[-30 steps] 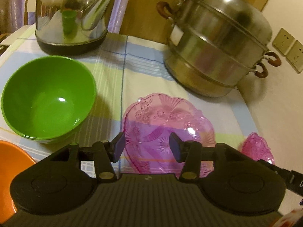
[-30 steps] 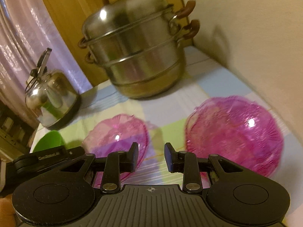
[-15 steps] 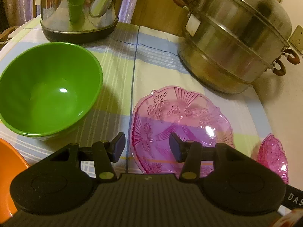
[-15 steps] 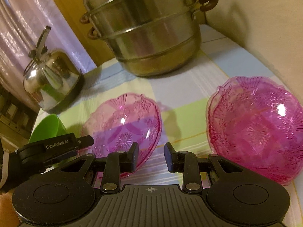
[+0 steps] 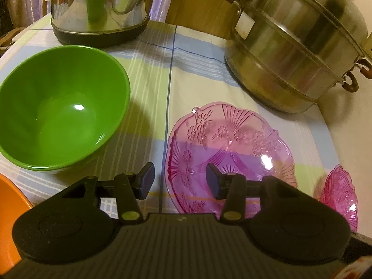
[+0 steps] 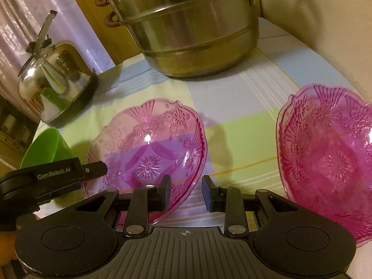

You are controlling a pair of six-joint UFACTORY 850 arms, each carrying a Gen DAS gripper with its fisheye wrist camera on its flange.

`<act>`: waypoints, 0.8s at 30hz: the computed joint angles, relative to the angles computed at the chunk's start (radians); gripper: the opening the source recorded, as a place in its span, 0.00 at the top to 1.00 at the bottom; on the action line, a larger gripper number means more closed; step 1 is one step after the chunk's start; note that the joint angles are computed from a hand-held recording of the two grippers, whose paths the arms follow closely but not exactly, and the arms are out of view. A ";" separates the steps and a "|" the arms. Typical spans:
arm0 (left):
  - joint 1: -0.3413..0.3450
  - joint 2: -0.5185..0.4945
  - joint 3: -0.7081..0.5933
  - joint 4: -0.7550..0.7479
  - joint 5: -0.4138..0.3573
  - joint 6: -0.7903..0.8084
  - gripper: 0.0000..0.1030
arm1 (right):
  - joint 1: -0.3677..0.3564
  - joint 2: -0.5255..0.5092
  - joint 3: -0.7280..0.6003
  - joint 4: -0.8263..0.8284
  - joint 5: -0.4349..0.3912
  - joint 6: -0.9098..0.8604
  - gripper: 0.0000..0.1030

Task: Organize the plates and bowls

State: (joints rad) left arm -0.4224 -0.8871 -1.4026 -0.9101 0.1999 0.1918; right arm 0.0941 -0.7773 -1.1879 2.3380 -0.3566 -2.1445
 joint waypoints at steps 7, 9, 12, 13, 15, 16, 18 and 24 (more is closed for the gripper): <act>0.005 -0.011 -0.016 -0.094 -0.022 0.093 0.66 | 0.003 -0.013 -0.016 0.000 0.014 0.020 0.71; 0.006 -0.014 -0.023 -0.146 -0.028 0.149 0.70 | 0.002 -0.017 -0.022 -0.006 0.018 0.031 0.71; 0.007 -0.021 -0.033 -0.260 -0.034 0.262 0.74 | 0.000 -0.027 -0.032 -0.023 0.025 0.050 0.71; 0.008 -0.022 -0.035 -0.274 -0.034 0.276 0.75 | -0.001 -0.030 -0.035 -0.032 0.025 0.058 0.71; 0.009 -0.024 -0.038 -0.295 -0.037 0.298 0.78 | -0.005 -0.036 -0.041 -0.062 0.022 0.092 0.71; 0.010 -0.026 -0.041 -0.302 -0.039 0.308 0.79 | -0.007 -0.038 -0.044 -0.071 0.020 0.104 0.71; 0.011 -0.028 -0.044 -0.325 -0.041 0.331 0.81 | -0.008 -0.041 -0.048 -0.072 0.018 0.107 0.71; 0.013 -0.026 -0.040 -0.255 -0.053 0.263 0.87 | -0.007 -0.048 -0.057 -0.095 0.017 0.119 0.85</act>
